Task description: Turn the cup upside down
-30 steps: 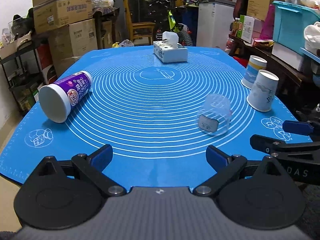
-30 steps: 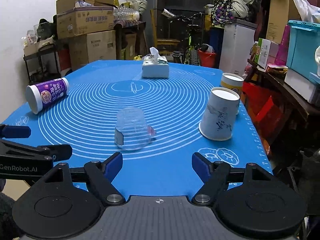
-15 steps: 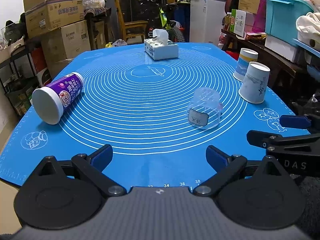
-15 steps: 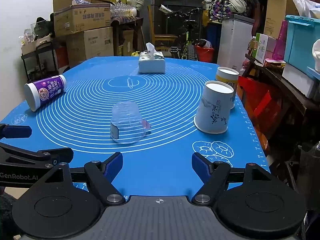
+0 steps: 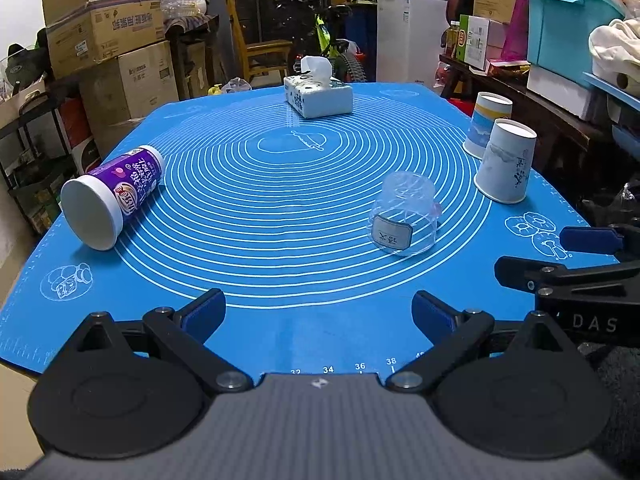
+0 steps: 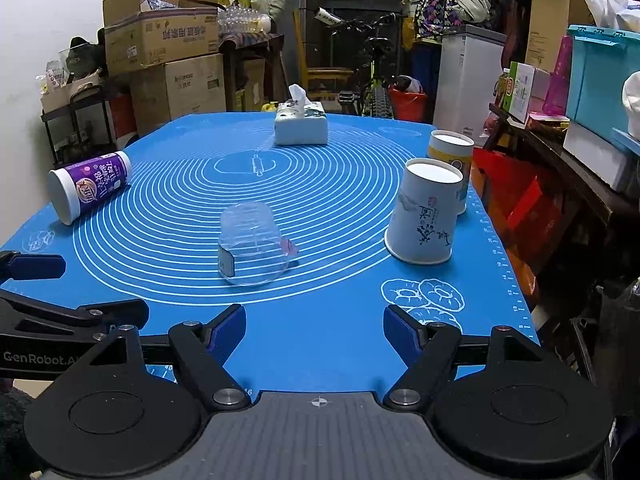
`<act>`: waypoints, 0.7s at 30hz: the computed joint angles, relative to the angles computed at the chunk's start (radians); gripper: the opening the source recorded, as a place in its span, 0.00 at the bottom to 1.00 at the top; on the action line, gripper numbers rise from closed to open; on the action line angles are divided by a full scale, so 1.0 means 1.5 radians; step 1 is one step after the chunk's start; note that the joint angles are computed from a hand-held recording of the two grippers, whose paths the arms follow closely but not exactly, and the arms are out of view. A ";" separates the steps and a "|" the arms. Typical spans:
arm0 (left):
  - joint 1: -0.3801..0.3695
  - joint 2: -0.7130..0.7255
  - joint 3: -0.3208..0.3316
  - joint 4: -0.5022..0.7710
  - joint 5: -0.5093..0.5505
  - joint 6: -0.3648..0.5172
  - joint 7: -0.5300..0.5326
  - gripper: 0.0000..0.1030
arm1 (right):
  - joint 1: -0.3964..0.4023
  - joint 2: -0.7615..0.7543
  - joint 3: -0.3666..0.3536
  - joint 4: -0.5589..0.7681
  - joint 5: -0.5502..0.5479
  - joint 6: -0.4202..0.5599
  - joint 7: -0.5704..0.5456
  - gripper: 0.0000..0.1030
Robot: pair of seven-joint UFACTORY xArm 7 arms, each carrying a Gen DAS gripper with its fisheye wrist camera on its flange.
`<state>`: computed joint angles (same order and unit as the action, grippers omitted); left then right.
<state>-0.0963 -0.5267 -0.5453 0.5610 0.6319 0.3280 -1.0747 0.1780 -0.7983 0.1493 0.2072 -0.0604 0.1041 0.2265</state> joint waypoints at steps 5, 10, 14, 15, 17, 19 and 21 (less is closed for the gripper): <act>0.000 0.002 -0.001 0.002 0.002 0.000 -0.003 0.96 | 0.001 -0.001 -0.001 -0.001 -0.001 0.000 0.000 0.77; 0.000 0.003 -0.003 0.003 0.006 0.001 -0.005 0.96 | -0.001 -0.001 0.000 -0.001 -0.001 -0.001 0.001 0.77; -0.002 0.004 -0.002 0.005 0.007 0.003 -0.005 0.96 | -0.001 -0.001 -0.001 -0.001 -0.001 -0.001 0.001 0.77; -0.003 0.005 -0.002 0.005 0.007 0.004 -0.005 0.96 | -0.001 -0.001 -0.001 -0.001 -0.001 -0.001 0.001 0.77; -0.004 0.005 -0.002 0.006 0.008 0.004 -0.006 0.96 | 0.000 -0.002 -0.001 -0.004 -0.001 -0.002 0.001 0.77; -0.003 0.005 -0.002 0.006 0.010 0.004 -0.008 0.96 | 0.000 -0.002 -0.001 -0.004 -0.001 -0.003 0.001 0.77; -0.003 0.006 -0.003 0.007 0.012 0.005 -0.011 0.96 | 0.000 -0.002 -0.001 -0.004 -0.001 -0.003 0.001 0.77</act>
<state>-0.1002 -0.5176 -0.5503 0.5709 0.6494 0.3359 -1.0905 0.1777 -0.8011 0.1475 0.2009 -0.0626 0.0991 0.2284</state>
